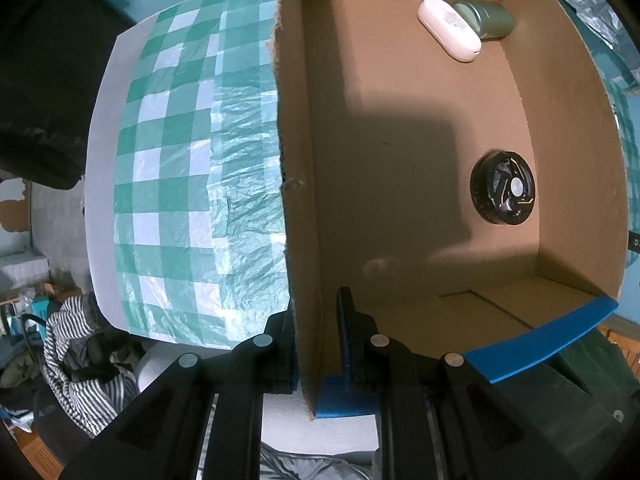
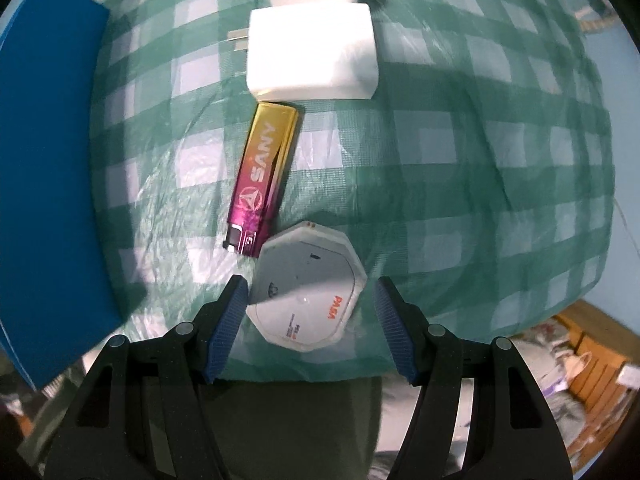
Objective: Organize rigid objects
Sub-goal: 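Close the right gripper on the white hexagonal case, then carry the hexagonal case into the box beside the puck and release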
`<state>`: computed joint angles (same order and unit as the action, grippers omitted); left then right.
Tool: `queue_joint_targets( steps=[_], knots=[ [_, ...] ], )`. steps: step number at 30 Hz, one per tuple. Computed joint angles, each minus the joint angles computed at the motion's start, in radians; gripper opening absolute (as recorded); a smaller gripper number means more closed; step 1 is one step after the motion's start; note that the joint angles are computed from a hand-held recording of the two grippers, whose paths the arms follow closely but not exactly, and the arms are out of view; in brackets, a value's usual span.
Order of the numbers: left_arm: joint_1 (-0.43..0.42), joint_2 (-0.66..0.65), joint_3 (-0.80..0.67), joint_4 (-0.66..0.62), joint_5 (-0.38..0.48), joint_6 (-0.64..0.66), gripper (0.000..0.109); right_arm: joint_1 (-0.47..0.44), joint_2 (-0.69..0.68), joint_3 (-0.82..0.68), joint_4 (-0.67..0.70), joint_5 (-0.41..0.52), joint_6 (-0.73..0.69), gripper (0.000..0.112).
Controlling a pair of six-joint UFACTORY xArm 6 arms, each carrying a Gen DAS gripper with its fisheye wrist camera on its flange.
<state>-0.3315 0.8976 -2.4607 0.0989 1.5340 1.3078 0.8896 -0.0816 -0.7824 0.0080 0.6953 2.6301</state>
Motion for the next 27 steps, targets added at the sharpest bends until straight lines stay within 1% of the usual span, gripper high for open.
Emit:
queue_joint_targets(
  steps=[3,7,8,12,14,16,20,23,27],
  knots=[
    [0.001,0.016,-0.028,0.0,0.014,-0.004,0.015,0.003,0.008,0.017,0.009,-0.037,0.003,0.066],
    [0.002,0.025,-0.037,0.003,0.014,-0.004,0.015,0.01,0.034,0.008,0.007,-0.05,0.007,0.063],
    [0.001,0.027,-0.039,0.005,0.014,-0.005,0.015,0.003,0.022,0.026,0.008,-0.052,-0.005,0.062],
    [0.0,0.031,-0.04,0.008,0.009,-0.011,0.015,-0.003,0.071,-0.013,0.024,-0.054,-0.054,0.06],
    [-0.002,0.044,-0.061,0.009,0.017,-0.013,0.015,-0.017,0.085,-0.025,0.047,-0.052,-0.119,0.058],
    [-0.001,0.039,-0.05,0.008,0.01,-0.014,0.015,-0.02,0.065,-0.022,0.064,-0.032,-0.17,0.055],
    [-0.001,0.044,-0.059,0.009,0.015,-0.017,0.015,-0.034,0.055,-0.025,0.058,-0.013,-0.227,0.054],
    [-0.001,0.056,-0.079,0.009,0.024,-0.019,0.015,-0.036,0.034,-0.026,0.057,0.02,-0.268,0.054],
    [-0.001,0.103,-0.162,0.009,0.062,-0.019,0.015,-0.055,-0.001,-0.025,0.055,0.088,-0.341,0.053]
  ],
)
